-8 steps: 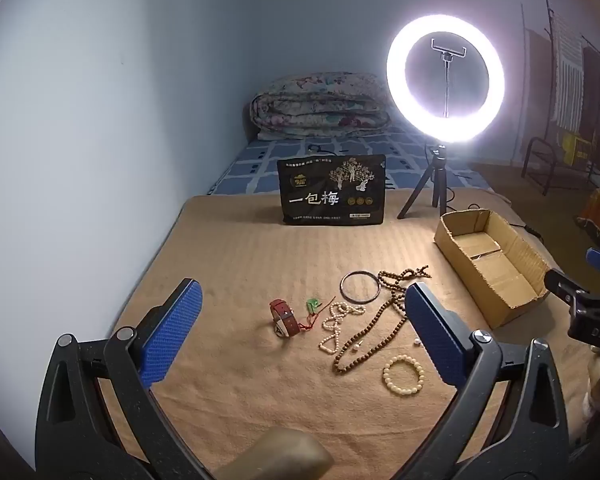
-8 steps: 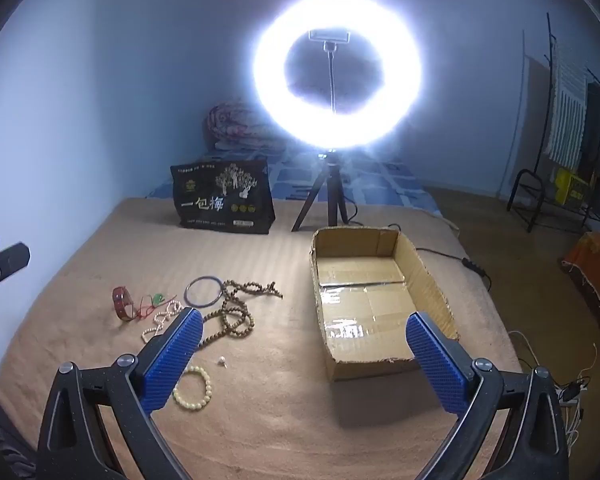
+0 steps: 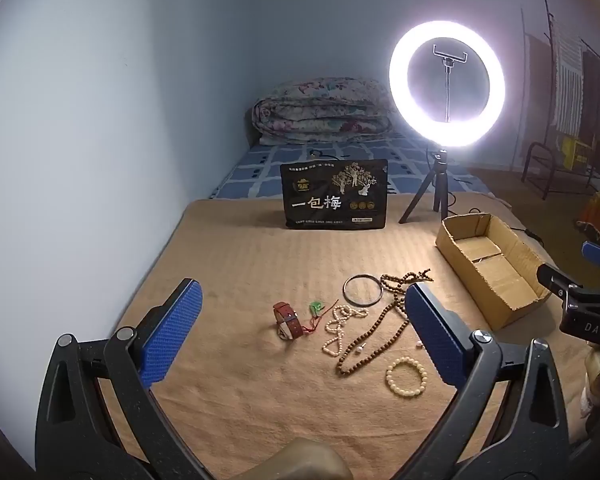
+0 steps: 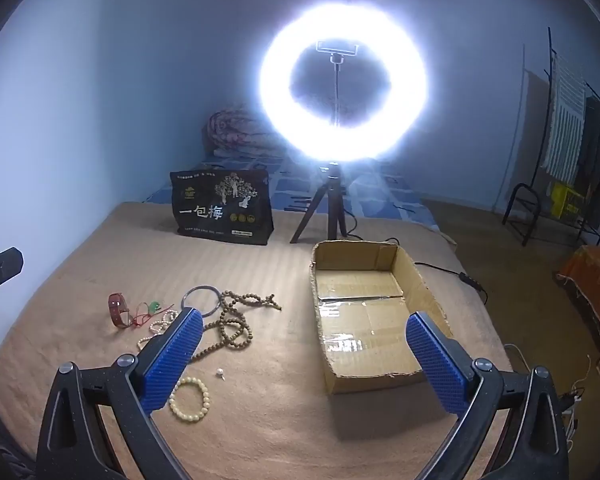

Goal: Organize jewelry

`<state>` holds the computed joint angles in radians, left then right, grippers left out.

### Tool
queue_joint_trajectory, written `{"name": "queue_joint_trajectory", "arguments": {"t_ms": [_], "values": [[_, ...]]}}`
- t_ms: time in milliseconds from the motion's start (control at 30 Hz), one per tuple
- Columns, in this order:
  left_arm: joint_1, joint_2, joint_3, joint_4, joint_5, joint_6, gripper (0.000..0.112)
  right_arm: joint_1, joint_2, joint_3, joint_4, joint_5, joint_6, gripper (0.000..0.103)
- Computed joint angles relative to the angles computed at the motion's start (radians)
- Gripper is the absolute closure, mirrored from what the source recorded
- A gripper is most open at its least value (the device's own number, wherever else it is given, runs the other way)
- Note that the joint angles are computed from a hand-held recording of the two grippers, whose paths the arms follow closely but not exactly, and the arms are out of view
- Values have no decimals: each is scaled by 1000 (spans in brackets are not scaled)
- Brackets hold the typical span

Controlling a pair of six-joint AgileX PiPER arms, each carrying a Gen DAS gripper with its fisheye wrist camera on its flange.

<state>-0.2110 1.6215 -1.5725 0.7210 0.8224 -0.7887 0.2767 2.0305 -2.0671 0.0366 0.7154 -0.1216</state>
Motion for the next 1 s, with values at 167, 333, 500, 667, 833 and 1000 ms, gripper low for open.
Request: {"name": "queue_joint_trajectory", "arguments": {"t_ms": [167,333,500,667,833,1000], "values": [[19,-44,72,-8,-47,4,9,-5,-6,-5,0,1,-15,0],[29,-55,81,-22,-67,7,9,11,-36,73,-19,-47,2,0],[30,-62,94,-23,-76,5,9,12,-55,112,-34,-70,10,0],[24,-58,87,-20,-69,1,9,5,-61,114,-35,-63,7,0],[13,-47,70,-15,-57,-6,9,-3,-57,102,-34,-46,7,0],[6,-47,70,-12,-52,-8,9,-7,-63,112,-42,-49,12,0]]}}
